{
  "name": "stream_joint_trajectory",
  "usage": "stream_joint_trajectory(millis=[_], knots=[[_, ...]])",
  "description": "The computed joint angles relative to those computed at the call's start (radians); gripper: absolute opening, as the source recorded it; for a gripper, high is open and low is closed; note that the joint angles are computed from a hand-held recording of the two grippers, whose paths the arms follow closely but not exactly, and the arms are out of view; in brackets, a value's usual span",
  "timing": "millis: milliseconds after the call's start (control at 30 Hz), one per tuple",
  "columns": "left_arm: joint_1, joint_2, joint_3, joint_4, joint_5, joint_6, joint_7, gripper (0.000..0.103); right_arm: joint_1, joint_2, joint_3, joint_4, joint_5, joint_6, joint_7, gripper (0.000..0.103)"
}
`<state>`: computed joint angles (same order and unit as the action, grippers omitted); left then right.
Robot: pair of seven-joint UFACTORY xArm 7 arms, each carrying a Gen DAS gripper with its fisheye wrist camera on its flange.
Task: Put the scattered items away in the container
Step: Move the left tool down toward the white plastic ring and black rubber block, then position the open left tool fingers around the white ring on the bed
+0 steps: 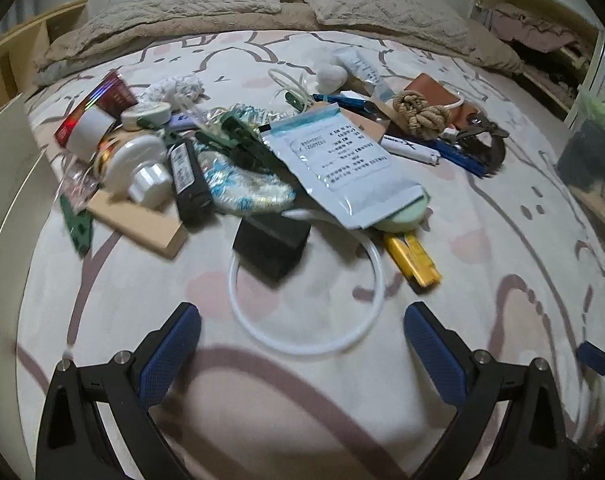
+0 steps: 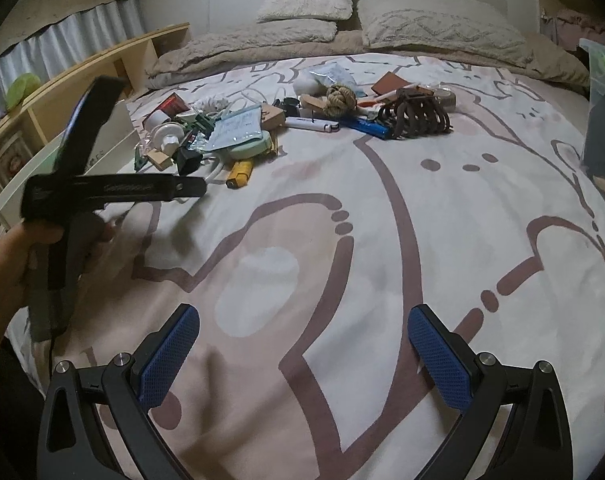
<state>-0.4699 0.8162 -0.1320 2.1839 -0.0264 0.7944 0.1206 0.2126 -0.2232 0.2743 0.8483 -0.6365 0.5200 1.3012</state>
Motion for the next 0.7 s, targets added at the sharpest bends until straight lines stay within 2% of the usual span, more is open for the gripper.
stream_joint_trajectory(millis=[200, 267, 300, 533, 700], knots=[[-0.035, 0.168, 0.025, 0.278, 0.031, 0.103, 0.025, 0.102, -0.004, 0.005, 0.000, -0.006, 0.000, -0.012, 0.014, 0.103], [-0.032, 0.178, 0.019, 0.293, 0.020, 0.099, 0.050, 0.092, -0.003, 0.014, 0.005, 0.002, -0.016, 0.005, 0.013, 0.103], [-0.028, 0.166, 0.014, 0.270, 0.012, 0.080, 0.063, 0.084, -0.001, 0.020, 0.008, 0.008, -0.026, 0.014, 0.016, 0.103], [-0.002, 0.032, -0.010, 0.028, -0.010, -0.053, 0.126, 0.084, 0.026, 0.052, 0.008, 0.039, -0.108, 0.077, 0.052, 0.103], [0.036, -0.097, -0.047, -0.189, -0.040, -0.131, 0.183, 0.084, 0.044, 0.063, -0.006, 0.046, -0.138, 0.086, 0.064, 0.103]])
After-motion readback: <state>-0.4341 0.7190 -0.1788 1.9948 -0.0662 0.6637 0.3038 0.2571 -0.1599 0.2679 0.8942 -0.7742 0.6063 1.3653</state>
